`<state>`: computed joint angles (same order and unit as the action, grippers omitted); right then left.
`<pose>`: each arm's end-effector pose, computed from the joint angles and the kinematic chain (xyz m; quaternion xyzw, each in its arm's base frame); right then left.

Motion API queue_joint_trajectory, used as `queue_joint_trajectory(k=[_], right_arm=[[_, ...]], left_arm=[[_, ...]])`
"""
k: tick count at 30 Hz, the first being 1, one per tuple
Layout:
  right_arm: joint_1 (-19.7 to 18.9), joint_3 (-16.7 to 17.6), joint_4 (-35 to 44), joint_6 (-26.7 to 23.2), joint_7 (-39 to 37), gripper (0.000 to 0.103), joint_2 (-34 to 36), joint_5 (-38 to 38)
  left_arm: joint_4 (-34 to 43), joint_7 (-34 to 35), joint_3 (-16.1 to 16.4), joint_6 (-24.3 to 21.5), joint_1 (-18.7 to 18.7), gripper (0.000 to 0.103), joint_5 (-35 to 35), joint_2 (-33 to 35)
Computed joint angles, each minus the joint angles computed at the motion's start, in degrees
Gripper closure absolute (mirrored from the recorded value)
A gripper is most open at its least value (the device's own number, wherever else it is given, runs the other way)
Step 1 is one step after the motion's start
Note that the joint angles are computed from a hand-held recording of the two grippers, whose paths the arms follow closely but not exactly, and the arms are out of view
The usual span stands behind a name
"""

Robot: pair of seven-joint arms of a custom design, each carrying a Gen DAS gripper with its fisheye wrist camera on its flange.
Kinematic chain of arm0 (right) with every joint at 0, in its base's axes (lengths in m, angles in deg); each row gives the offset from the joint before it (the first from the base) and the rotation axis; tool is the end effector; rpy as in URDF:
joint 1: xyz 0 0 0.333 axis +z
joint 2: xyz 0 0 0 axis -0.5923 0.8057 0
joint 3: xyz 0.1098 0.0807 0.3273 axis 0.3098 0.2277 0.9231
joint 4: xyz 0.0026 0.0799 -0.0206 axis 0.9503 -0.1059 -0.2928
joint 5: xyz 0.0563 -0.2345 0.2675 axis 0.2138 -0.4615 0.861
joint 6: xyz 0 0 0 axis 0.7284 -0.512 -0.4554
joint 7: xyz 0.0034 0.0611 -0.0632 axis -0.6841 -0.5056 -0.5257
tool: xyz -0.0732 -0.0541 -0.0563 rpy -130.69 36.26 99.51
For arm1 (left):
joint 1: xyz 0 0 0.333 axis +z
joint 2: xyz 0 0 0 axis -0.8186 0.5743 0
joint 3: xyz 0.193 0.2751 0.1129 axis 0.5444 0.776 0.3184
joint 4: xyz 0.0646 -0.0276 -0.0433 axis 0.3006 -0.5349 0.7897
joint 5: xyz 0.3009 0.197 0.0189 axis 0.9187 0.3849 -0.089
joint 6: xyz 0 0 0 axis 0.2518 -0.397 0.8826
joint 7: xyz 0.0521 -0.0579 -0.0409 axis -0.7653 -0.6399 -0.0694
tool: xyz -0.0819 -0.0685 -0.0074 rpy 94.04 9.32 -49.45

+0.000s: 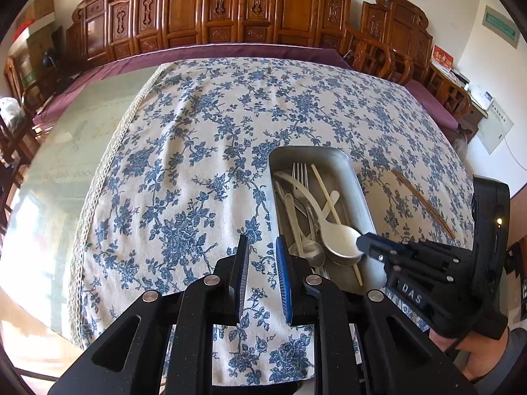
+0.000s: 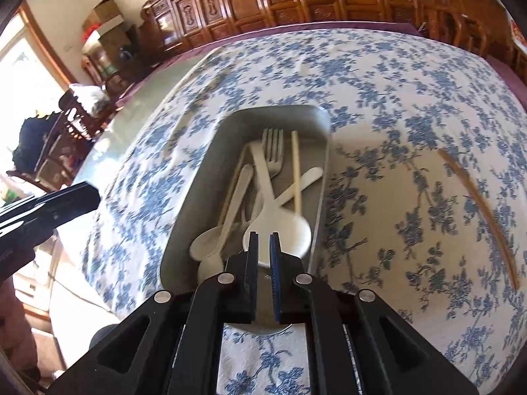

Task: Organize utensils
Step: 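Lower the white plastic spoon into the tray and open the right tool, then reach the right tool to a wooden chopstick on the cloth and grasp it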

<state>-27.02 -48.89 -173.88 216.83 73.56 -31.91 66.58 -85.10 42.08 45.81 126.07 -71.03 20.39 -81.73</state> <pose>0.4785 0.0730 0.5064 -0.7378 0.6032 -0.0352 0.3009 0.4450 -0.2335 0.5786 -0.6518 0.7057 -0.2278 0.1591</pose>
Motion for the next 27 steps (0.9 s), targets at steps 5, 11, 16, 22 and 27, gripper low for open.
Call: queue_joint_trajectory(k=[5,11,16,22,27], right_arm=[[0.37,-0.62,-1.37,1.20,-4.32,0.093,-1.96,2.40],[-0.83,-2.44,-2.22,1.34,-10.06,0.093,-4.49,3.89],[-3.04,-4.83,-2.18,-0.20,-14.98,0.093,-6.10,4.92],[-6.98,-7.85,-1.31,-2.91,-21.05,0.082,-6.24,5.69],[-10.15,-9.93,0.63,-5.30,-26.04,0.082,-4.81,6.81]], left_arm=[[0.61,-0.37,-0.38,-0.43,-0.13,0.087,0.41,0.21],[1.56,-1.64,-1.19,-0.27,-0.50,0.079,1.64,0.74],[3.11,-4.06,-2.46,-0.26,-1.00,0.061,4.04,1.86],[5.88,-8.78,-4.29,0.21,-1.93,0.035,8.36,4.30],[9.06,-13.40,-5.82,0.63,-3.18,0.020,13.32,7.37]])
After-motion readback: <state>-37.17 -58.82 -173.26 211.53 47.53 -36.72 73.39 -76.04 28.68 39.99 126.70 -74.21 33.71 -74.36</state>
